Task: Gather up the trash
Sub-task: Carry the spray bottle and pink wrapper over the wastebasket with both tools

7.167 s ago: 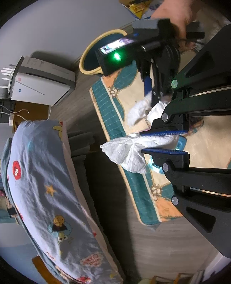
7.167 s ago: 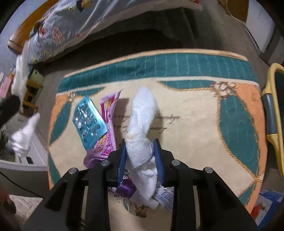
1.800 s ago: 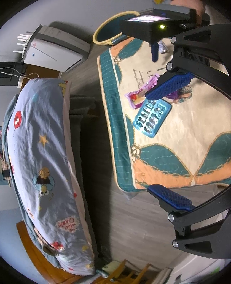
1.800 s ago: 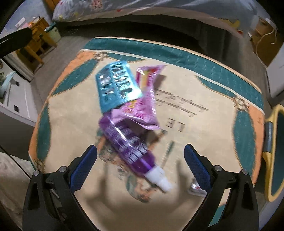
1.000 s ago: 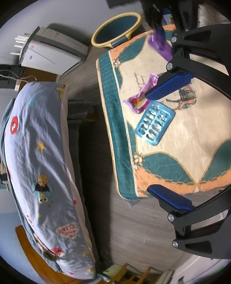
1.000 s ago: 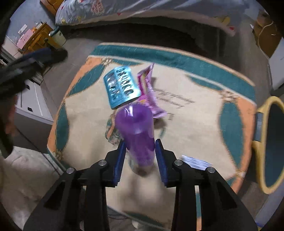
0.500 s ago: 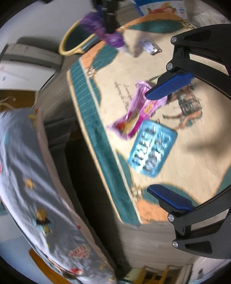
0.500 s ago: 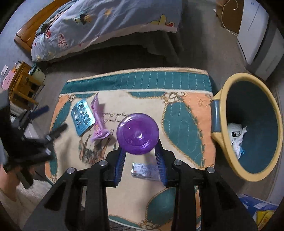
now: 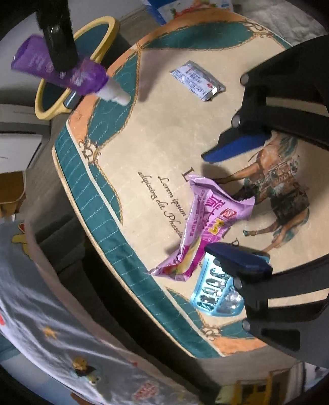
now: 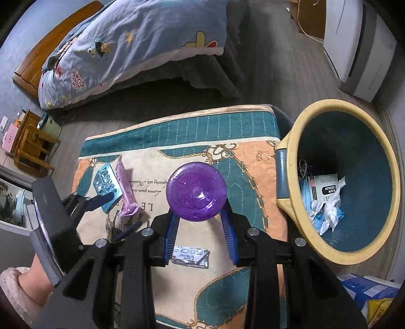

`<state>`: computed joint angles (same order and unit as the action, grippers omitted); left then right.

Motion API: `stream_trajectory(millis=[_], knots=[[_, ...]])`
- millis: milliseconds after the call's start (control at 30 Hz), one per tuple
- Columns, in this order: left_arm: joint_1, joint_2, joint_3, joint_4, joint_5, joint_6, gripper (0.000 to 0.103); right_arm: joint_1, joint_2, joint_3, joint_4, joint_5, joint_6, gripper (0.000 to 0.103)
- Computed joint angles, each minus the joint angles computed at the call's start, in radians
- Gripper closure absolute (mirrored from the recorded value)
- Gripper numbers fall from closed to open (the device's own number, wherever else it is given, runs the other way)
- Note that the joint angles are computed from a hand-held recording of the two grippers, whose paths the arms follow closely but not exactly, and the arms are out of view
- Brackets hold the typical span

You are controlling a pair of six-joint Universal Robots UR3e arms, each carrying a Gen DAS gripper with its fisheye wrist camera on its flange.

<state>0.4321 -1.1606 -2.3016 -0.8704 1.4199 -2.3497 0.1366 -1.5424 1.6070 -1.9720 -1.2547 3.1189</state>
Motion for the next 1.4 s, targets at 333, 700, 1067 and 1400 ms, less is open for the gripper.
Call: stream_trajectory(millis=[333,700,1067,1400], knots=[[0.069,0.078,0.095,-0.119,-0.169,0.001,0.094,-0.065,-0.055,0.027,0.016,0.039,-0.038,0.071],[0.034,0.148,0.234,-0.232,-0.352,-0.049,0.094,-0.25,-0.176,0.058,0.039,0.12,-0.065,0.071],[-0.235,0.02,0.345,-0.102,-0.329,-0.25,0.094,-0.483,-0.301,0.147,0.068,0.154,-0.132,0.071],[-0.46,-0.238,0.524,-0.008,-0.367,-0.42,0.094,-0.694,-0.342,0.24,0.102,0.174,-0.188,0.071]])
